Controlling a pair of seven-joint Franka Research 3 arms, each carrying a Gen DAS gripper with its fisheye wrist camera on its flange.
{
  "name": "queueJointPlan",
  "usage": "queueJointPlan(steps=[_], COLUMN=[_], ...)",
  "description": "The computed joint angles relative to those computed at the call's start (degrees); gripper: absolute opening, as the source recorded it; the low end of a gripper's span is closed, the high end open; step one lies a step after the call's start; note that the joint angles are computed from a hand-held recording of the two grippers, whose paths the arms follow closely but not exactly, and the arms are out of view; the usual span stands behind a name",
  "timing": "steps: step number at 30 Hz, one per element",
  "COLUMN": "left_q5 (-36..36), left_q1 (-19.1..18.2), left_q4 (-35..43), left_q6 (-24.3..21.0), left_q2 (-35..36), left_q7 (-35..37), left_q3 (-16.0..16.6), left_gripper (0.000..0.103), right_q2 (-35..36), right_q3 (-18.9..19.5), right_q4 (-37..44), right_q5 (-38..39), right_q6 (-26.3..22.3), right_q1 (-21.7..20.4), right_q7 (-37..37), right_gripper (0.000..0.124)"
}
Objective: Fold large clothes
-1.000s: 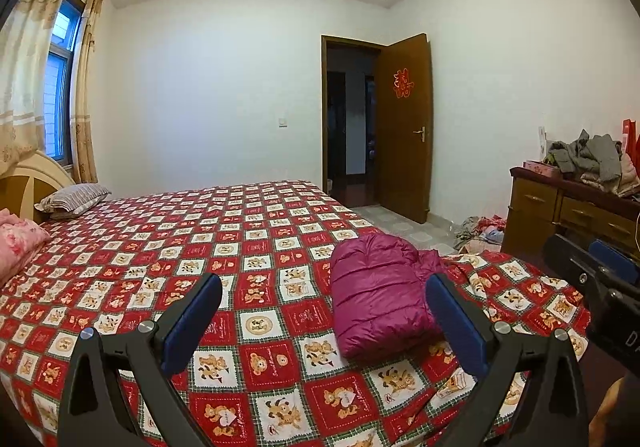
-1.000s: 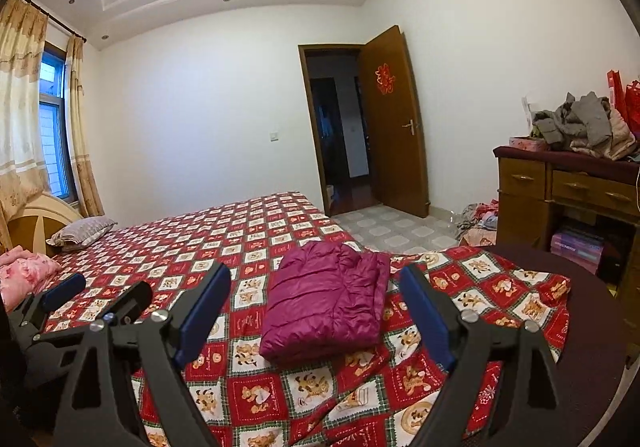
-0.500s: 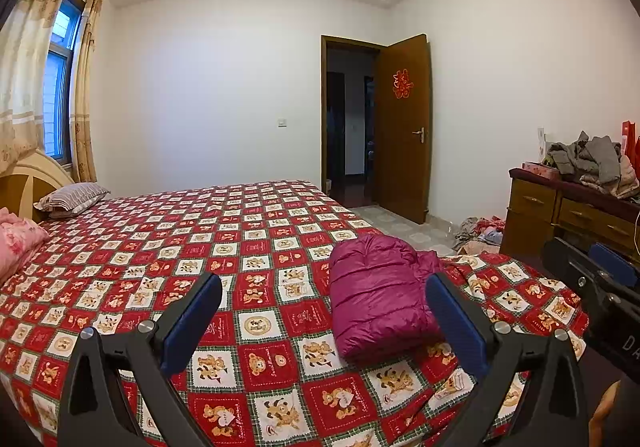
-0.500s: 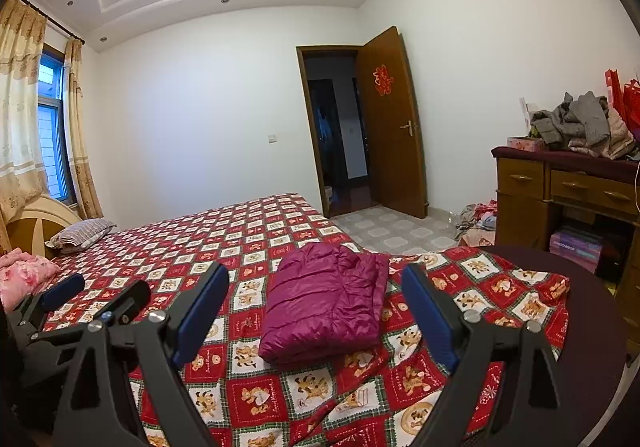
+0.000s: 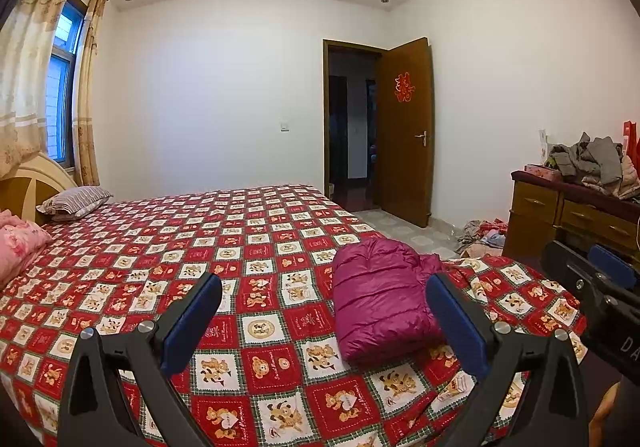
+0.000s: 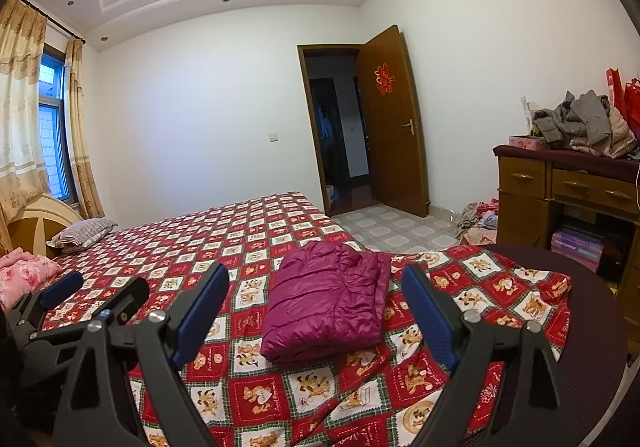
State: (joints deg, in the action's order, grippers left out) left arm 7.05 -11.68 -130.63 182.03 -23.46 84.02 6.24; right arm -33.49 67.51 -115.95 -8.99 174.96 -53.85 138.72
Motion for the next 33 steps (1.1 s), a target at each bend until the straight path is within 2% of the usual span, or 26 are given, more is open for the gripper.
queueJointPlan(steps=[10,14,17,20,23,25,27,30,31,33], left_q5=[-0.5,0.6,1.1,2.8,4.4,4.6,2.8,-3.7,-5.4,-7.1], left_q1=[-0.2,2.9,1.9,5.2,6.4,3.2,-4.4,-15.4,-17.1,-16.7], left_q4=[0.1,0.0,0.1,0.2,0.0,0.3,1.1,2.8,3.0,3.0], left_q6=[0.2,1.0,1.0,2.2,3.5,2.9,0.5,-3.7,-4.0,-4.3], left_q2=[0.0,0.2,0.2,0.5,0.6,0.6,0.4,0.0,0.0,0.3], left_q7=[-0.1,-1.6,-1.3,-2.6,-3.4,-2.7,-0.2,5.9,7.3,8.3], left_q3=[0.6,-1.9,-1.2,-4.0,-4.9,-2.3,3.9,12.6,14.1,13.7], left_gripper=[0.102,0.102,0.102,0.102,0.102,0.102,0.102,0.102,0.102,0.102], right_q2=[-0.1,-0.2,0.1,0.0,0.0,0.0,0.0,0.1,0.0,0.0], right_q3=[0.3,0.3,0.4,0.4,0.2,0.1,0.0,-0.1,-0.1,-0.1], right_q4=[0.0,-0.1,-0.3,-0.2,-0.3,-0.4,-0.4,-0.4,-0.4,-0.4], right_q5=[-0.1,0.1,0.1,0.2,0.3,0.3,0.3,0.1,0.1,0.2], right_q6=[0.1,0.6,0.8,0.8,0.6,0.5,0.6,0.5,0.5,0.4], right_q1=[-0.4,-0.6,-0.6,-0.8,-0.6,-0.5,-0.5,-0.4,-0.4,-0.3], right_q7=[0.0,-0.1,-0.4,-0.5,-0.6,-0.5,-0.5,-0.6,-0.6,-0.4], right_gripper=[0.09,0.09,0.09,0.09,0.091,0.091,0.091,0.091,0.091,0.091])
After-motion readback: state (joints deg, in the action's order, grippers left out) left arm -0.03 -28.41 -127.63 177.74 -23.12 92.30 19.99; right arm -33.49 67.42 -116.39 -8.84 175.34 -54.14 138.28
